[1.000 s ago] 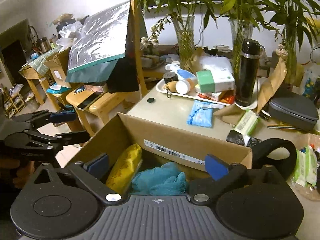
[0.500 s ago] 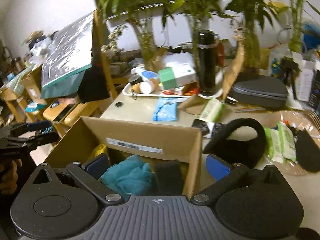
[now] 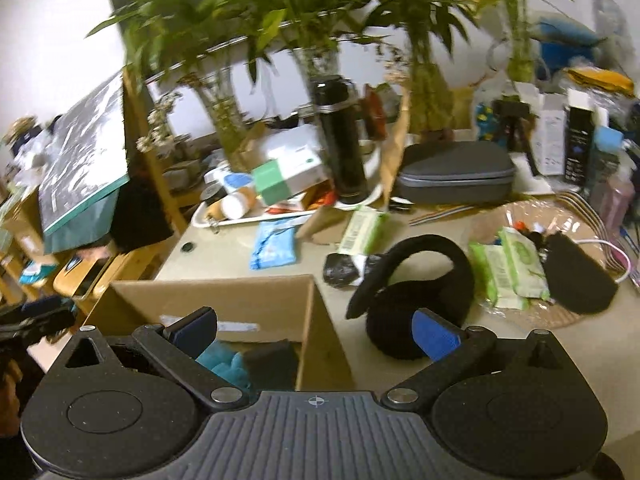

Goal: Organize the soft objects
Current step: 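Move the right tool to the black earmuffs on the table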

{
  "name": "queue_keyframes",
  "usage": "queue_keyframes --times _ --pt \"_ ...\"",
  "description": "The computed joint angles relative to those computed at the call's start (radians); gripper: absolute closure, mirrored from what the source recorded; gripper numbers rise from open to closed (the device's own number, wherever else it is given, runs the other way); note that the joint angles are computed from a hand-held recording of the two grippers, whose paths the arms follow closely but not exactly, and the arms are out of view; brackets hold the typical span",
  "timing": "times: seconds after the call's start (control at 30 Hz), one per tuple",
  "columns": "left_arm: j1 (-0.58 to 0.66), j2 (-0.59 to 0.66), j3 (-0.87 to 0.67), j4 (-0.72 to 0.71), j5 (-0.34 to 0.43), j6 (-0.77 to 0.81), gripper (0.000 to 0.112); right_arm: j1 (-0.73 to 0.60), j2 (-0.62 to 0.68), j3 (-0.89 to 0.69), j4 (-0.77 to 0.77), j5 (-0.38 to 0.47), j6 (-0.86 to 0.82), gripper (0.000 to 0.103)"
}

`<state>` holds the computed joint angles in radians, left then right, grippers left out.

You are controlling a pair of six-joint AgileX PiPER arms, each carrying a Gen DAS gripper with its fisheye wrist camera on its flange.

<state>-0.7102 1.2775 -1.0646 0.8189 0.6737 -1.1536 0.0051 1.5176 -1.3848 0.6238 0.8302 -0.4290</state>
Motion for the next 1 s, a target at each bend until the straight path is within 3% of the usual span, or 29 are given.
queue_keyframes --times 0.2,0.33,0.43,0.7,0.83,1.0 --pt "-0.002 0.01 -0.007 -0.002 0.005 -0.007 0.031 0.035 0.008 0.012 -0.082 -0.092 0.068 0.0" --pt "-0.002 0.017 -0.015 -0.003 0.017 -0.006 0.031 0.065 0.007 0.044 -0.164 -0.221 0.106 0.0" --pt "0.014 0.013 -0.012 -0.013 0.009 -0.018 0.031 0.035 0.043 0.023 -0.079 -0.211 -0.026 0.0" --pt "0.042 0.029 -0.031 -0.074 0.0 0.013 0.031 0.016 0.138 -0.036 -0.162 -0.239 0.054 0.0" --pt "0.054 0.043 -0.045 -0.117 -0.004 0.045 0.031 0.003 0.166 -0.023 -0.16 -0.29 -0.02 0.0" --pt "0.07 0.051 -0.052 -0.16 -0.016 0.076 0.031 -0.041 0.247 -0.059 -0.068 -0.245 -0.111 0.0"
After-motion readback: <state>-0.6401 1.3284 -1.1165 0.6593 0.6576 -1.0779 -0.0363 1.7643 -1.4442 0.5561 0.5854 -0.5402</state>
